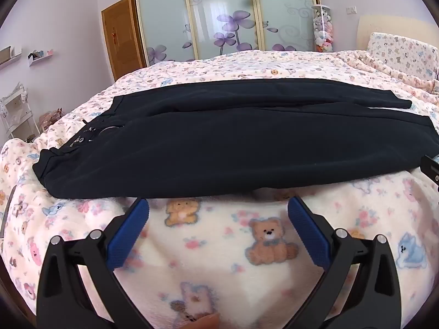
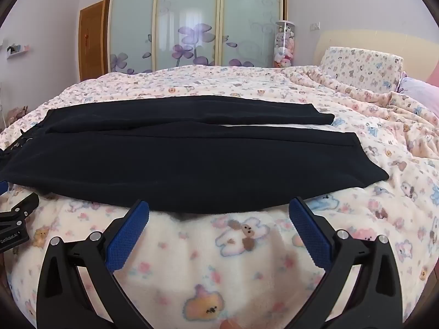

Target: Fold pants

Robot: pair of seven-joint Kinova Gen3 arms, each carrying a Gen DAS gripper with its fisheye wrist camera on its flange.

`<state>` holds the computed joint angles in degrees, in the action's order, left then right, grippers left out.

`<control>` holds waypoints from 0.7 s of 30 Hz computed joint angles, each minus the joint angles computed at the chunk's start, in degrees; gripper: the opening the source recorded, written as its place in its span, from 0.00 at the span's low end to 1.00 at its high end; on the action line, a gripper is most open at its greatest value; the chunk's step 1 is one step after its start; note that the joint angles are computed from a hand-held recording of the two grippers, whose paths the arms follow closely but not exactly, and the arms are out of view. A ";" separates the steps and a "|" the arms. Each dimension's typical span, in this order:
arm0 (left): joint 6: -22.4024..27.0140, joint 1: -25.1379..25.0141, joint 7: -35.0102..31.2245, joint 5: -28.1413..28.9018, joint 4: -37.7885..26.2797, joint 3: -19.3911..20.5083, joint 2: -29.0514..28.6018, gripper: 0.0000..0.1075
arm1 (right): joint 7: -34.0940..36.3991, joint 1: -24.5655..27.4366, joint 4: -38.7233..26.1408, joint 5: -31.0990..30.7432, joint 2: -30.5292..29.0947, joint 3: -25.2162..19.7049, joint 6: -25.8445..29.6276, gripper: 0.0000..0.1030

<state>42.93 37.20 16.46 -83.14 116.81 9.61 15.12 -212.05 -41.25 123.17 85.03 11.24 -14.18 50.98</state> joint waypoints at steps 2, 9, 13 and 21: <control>0.00 0.01 0.11 -0.06 0.03 0.00 -0.01 0.94 | 0.11 0.06 -0.03 -0.14 -0.02 0.01 -0.11 0.99; -0.11 -0.03 0.06 -0.02 0.03 0.03 -0.04 0.94 | 0.22 0.24 -0.03 -0.24 -0.13 0.08 -0.54 0.99; -0.14 -0.04 0.03 0.09 0.01 0.00 -0.06 0.94 | 0.34 0.30 -0.08 -0.40 -0.16 0.09 -0.70 0.99; -0.26 -0.08 -0.06 0.18 -0.01 -0.03 -0.06 0.94 | 0.66 0.27 -0.20 -0.74 -0.29 0.10 -0.72 0.99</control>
<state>42.67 37.12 16.40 -82.96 116.80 9.59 15.06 -211.40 -40.98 122.96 84.29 10.96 -14.08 50.26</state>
